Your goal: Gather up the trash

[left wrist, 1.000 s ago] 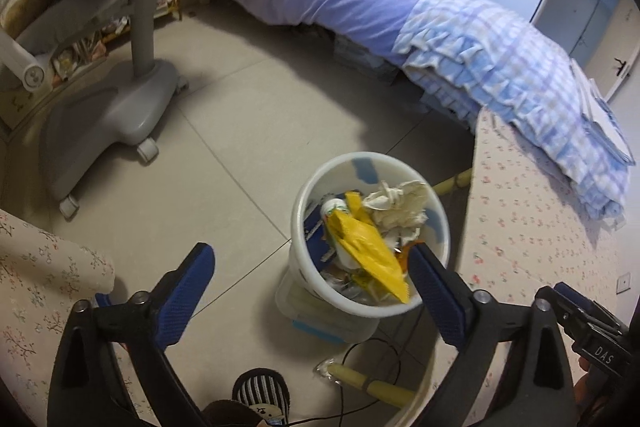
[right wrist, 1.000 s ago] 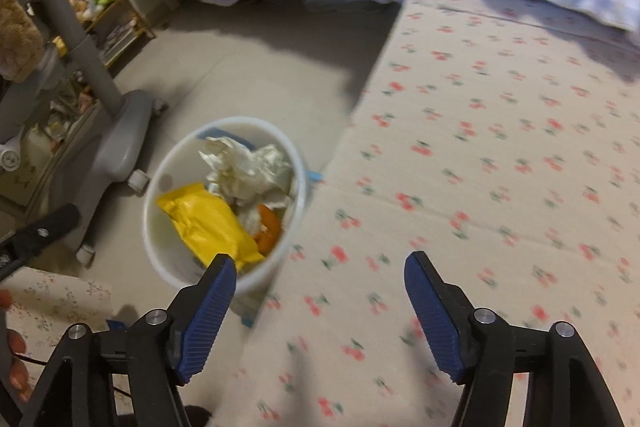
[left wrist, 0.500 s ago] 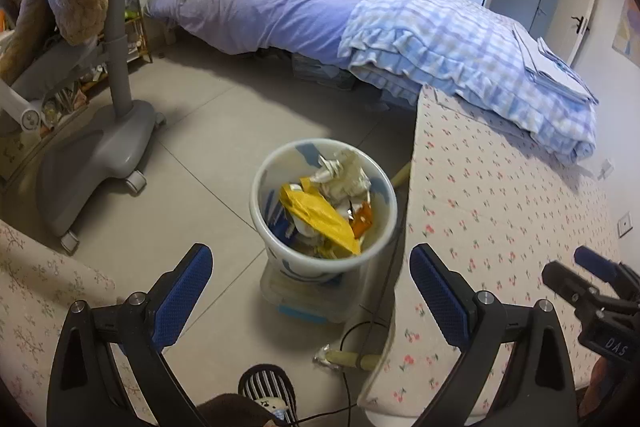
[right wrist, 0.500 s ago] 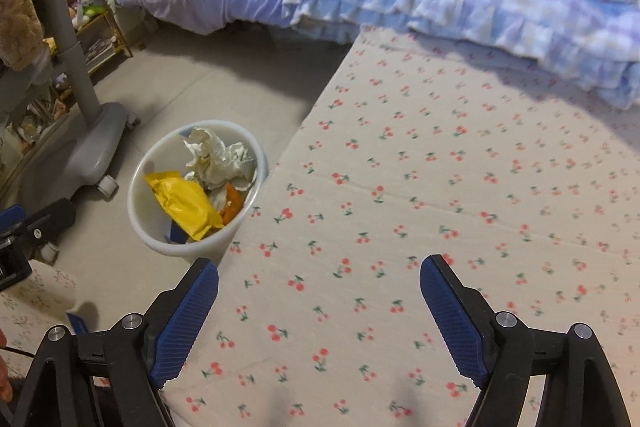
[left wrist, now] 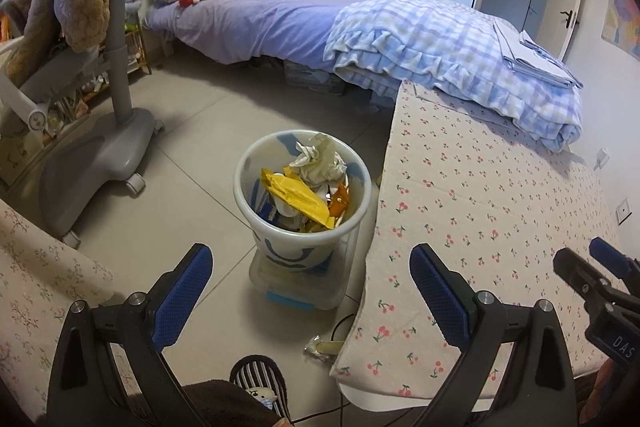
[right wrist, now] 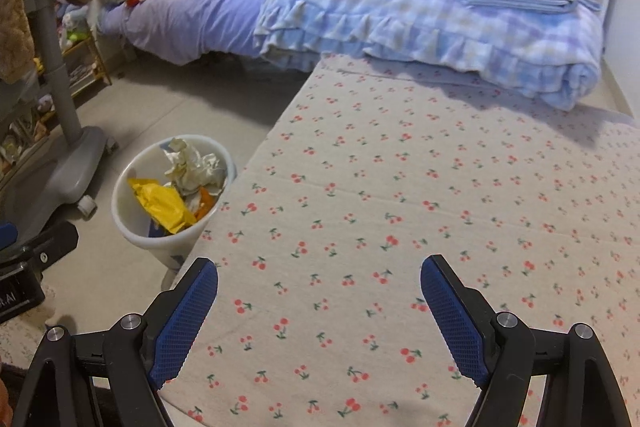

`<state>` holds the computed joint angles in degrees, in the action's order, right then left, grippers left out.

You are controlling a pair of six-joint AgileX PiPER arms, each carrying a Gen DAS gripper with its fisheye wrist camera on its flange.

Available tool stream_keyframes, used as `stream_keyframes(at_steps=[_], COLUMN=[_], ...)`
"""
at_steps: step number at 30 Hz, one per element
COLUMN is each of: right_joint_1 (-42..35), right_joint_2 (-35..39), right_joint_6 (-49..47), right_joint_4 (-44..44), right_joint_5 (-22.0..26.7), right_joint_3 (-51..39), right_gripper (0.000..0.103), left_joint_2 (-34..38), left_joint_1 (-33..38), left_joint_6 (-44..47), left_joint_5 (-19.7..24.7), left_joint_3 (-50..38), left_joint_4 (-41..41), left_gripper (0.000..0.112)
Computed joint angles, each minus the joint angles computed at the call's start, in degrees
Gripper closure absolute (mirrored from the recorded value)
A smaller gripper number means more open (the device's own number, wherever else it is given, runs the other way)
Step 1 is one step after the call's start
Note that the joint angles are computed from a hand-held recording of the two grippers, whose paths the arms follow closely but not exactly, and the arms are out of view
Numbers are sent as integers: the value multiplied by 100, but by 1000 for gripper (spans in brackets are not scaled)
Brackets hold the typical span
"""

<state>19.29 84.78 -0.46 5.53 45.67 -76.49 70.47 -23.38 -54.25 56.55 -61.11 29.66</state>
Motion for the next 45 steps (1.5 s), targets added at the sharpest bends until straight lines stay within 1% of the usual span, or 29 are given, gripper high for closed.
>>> stream_keyframes(at_steps=[6,9,15,20,32,45], right_joint_1=[6,32,187,351,237,252], right_joint_2=[-373,-447,-463,-486,-480,-490], right_joint_6=[356,463,968,1246,1200,1236], right_joint_4=[-351,-531,-1138,-1513,-1214,-1203], right_joint_5=[-318,-443,-654,-796,-865,-861], right_joint_3=[470,637,965,1132,1125,1109], right_gripper=[15,14,13,13,13,13], left_joint_2=[-15,40,154,183,161,162], left_joint_1=[-418,-604,-768,-828,-952,-1016], left_joint_6=[-461,-671,-1121,-1120,-1197,-1272], left_joint_5=[94,128,144,147,163,199], left_joint_3=[122,182,304,317,332,321], left_joint_4=[280,434,739,756,860,932], left_gripper=[12,12,12,12,12,12])
